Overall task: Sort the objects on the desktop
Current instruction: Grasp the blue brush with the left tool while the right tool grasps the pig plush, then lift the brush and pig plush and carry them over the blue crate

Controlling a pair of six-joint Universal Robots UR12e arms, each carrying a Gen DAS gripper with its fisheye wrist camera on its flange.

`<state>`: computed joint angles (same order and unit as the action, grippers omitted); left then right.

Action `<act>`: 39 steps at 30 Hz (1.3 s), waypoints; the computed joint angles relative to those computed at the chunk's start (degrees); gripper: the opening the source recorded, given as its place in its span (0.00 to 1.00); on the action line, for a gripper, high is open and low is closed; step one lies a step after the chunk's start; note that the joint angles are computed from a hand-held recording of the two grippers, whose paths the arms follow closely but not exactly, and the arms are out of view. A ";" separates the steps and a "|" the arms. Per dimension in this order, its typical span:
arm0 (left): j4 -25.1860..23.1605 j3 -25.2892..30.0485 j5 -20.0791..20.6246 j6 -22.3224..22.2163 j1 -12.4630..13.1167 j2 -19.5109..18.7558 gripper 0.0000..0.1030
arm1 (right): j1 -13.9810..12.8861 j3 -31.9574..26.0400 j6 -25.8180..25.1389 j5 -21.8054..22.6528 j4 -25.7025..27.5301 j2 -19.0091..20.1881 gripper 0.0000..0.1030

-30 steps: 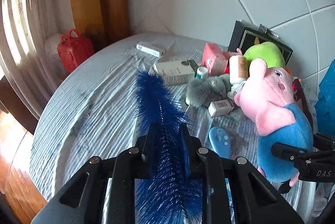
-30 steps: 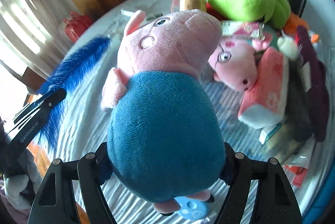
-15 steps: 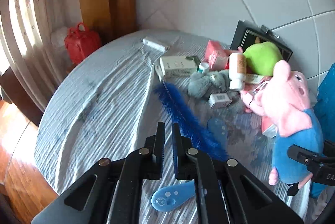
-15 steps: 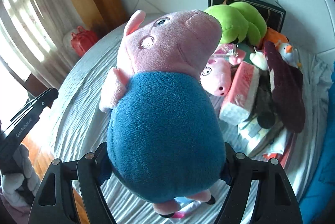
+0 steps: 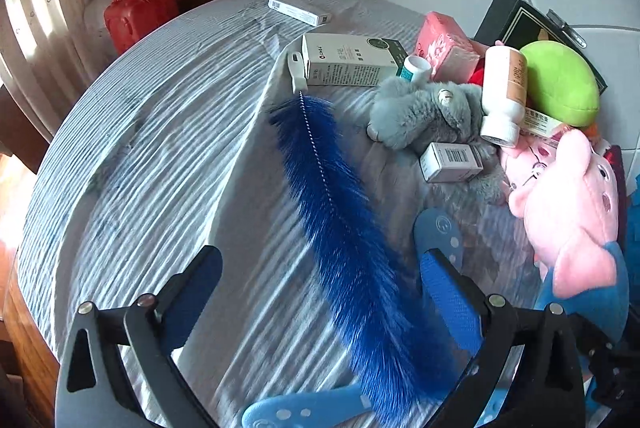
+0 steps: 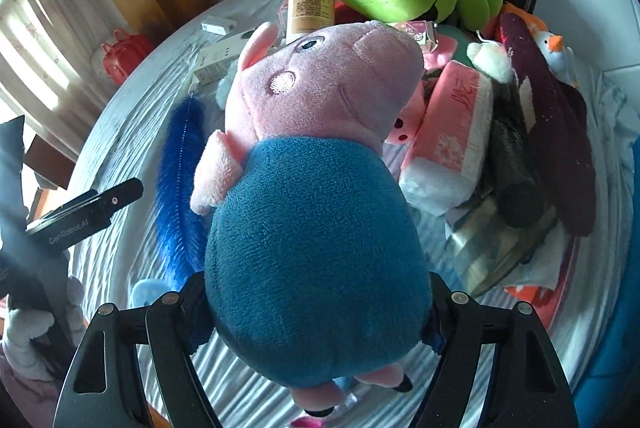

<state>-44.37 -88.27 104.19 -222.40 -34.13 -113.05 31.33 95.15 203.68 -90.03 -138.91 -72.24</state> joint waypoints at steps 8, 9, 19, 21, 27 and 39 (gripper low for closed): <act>-4.79 5.82 -5.63 -1.89 2.08 -6.54 0.29 | -1.13 -5.12 -3.18 2.34 3.48 5.30 0.77; -4.17 5.94 -3.50 0.07 1.41 -6.95 0.24 | -1.22 -5.48 -3.72 2.83 3.79 5.75 0.77; 7.77 -0.55 7.63 1.52 -1.83 -1.54 0.17 | 0.03 -3.96 -6.34 0.36 -3.79 3.17 0.75; 10.46 -1.14 10.81 3.53 -2.99 -0.31 0.16 | 0.64 -3.32 -6.55 -1.14 -7.00 1.73 0.75; 18.61 -0.06 15.27 11.18 -6.74 1.26 0.16 | 2.29 -0.67 -5.72 -5.07 -14.50 -2.92 0.75; 29.58 15.39 5.11 27.42 -13.70 -5.21 0.16 | 3.20 7.31 -1.07 -30.65 -19.96 -17.21 0.75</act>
